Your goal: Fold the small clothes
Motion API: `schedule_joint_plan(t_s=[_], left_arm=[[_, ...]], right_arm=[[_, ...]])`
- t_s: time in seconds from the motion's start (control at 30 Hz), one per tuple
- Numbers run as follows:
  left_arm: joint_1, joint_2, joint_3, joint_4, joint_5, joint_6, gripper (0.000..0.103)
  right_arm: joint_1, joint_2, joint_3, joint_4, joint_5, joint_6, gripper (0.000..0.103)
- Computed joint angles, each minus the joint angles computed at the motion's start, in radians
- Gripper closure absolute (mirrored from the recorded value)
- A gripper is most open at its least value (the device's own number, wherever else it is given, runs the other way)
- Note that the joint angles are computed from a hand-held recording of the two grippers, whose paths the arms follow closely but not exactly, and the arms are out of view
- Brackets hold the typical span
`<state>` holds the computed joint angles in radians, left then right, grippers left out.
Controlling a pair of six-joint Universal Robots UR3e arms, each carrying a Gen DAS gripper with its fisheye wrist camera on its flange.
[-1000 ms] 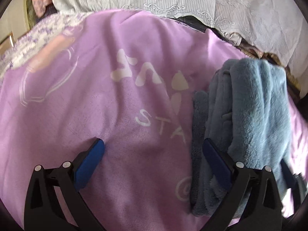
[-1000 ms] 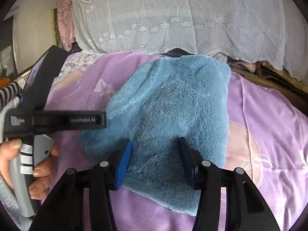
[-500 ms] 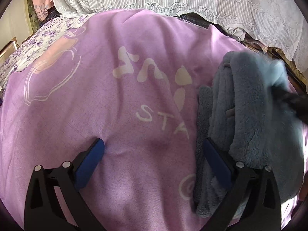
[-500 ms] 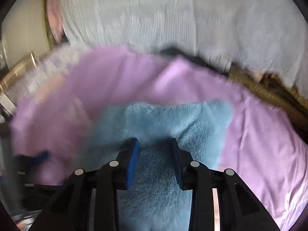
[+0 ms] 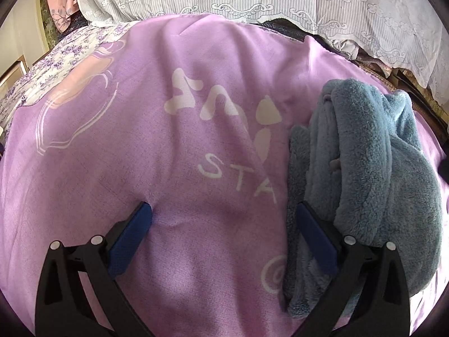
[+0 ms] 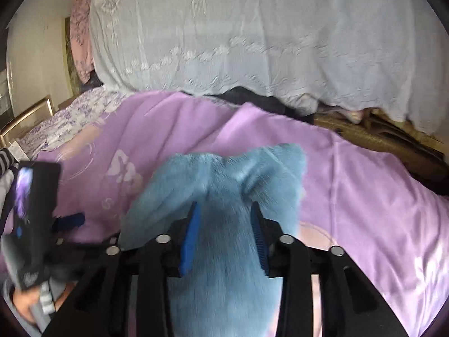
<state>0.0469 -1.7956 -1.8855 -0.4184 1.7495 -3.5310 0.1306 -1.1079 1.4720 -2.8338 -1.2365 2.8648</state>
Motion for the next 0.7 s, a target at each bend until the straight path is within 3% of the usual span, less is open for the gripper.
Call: schedule_joint_plan(t_s=[0.07,0.17,0.27,0.37,0.5,0.6,0.7], left_arm=[[0.0,0.0,-0.001,0.002,0.001,0.001,0.004],[-0.011,-0.003,-0.001,0.011,0.014,0.003,0.004],[-0.009,-0.001,-0.002,0.01,0.009,0.0,0.004],[-0.008,0.005,-0.009,0.016,0.004,-0.003,0.004],[0.043,0.08,-0.069,0.079,-0.089,0.013,0.005],[0.067,0.131,-0.071,0.112,-0.145,0.034,0.005],[0.03,0.077,0.068,0.036,-0.125,0.064,0.005]], right_arm=[[-0.017,-0.006,0.076,-0.002,0.014,0.017,0.056],[-0.014,0.017,0.22,-0.261,0.0,0.05,0.056],[0.005,0.011,0.217,-0.264,-0.036,0.054,0.056],[-0.037,-0.037,0.294,-0.328,0.032,0.117,0.057],[-0.073,-0.067,0.396,-0.442,0.059,0.128,0.055],[-0.113,-0.027,0.403,-0.428,0.122,0.158,0.04],[-0.194,0.006,0.359,-0.323,0.291,0.22,0.029]])
